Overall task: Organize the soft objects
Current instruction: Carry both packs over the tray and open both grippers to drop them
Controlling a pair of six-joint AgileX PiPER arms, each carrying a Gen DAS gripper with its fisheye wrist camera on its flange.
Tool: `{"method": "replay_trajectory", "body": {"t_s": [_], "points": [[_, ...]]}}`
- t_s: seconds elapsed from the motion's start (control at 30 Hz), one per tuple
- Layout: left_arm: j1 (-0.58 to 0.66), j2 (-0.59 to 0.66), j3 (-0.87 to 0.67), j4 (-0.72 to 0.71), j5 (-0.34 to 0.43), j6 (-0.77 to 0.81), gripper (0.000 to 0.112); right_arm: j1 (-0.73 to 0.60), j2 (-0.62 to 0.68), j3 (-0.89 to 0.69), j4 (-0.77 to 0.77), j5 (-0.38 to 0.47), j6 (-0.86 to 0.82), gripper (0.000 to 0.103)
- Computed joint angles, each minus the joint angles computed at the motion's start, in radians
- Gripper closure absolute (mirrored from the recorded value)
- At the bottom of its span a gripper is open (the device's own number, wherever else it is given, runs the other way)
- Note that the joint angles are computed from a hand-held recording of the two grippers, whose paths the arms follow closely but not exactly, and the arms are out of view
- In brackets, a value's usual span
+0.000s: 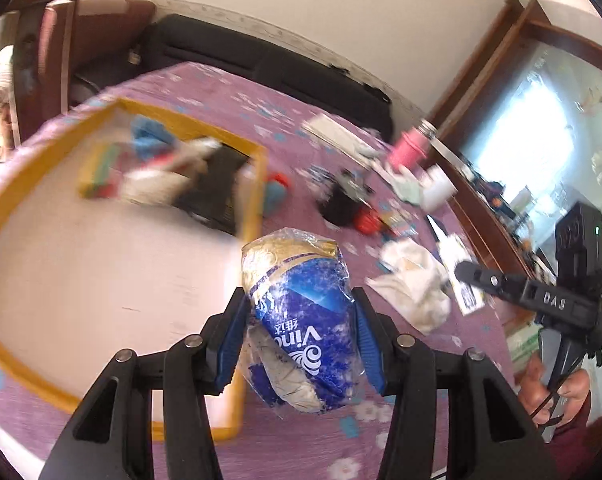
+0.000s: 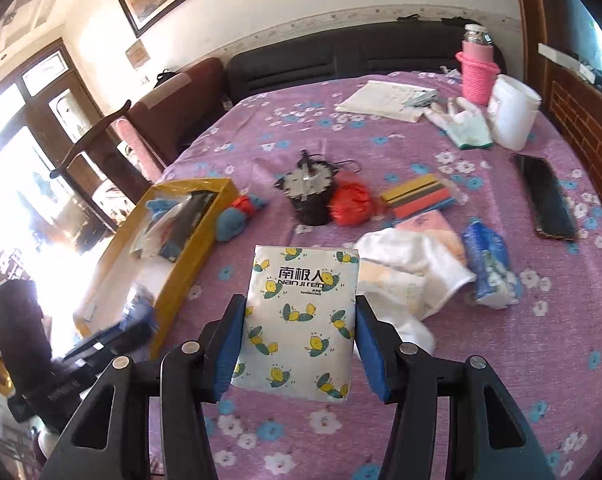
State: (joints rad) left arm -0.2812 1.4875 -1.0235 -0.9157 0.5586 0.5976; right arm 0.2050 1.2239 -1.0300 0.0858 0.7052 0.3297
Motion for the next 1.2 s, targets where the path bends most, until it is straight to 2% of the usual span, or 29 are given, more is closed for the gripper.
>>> {"method": "replay_trajectory", "body": {"t_s": [0.13,0.23,0.4,0.6,0.9,1.07,1.13,1.2], "points": [[0.144,0.005,-0.041,0.136,0.046,-0.084,0.063,0.087,0.09,-0.063,-0.019,-0.022,0.042,0.046],[0.224,0.069,-0.127,0.236,0.101,-0.149,0.063,0.15,0.182,-0.145,-0.018,-0.025,0.054,0.046],[0.283,0.211,-0.28,0.34,0.153,-0.223,0.063,0.247,0.359,-0.327,-0.034,0.001,0.069,0.046],[0.282,0.326,-0.424,0.431,0.217,-0.298,0.063,0.322,0.53,-0.507,-0.027,0.047,0.06,0.046],[0.239,0.534,-0.75,0.591,0.378,-0.485,0.062,0.374,0.775,-0.81,-0.039,0.178,0.033,0.046],[0.234,0.655,-0.953,0.589,0.458,-0.551,0.051,0.366,0.898,-0.981,-0.039,0.279,0.022,0.046],[0.249,0.662,-0.97,0.534,0.475,-0.538,0.049,0.359,0.939,-1.047,-0.031,0.317,0.011,0.046],[0.272,0.624,-0.919,0.463,0.46,-0.494,0.047,0.353,0.989,-1.128,-0.026,0.367,0.004,0.046]]}}
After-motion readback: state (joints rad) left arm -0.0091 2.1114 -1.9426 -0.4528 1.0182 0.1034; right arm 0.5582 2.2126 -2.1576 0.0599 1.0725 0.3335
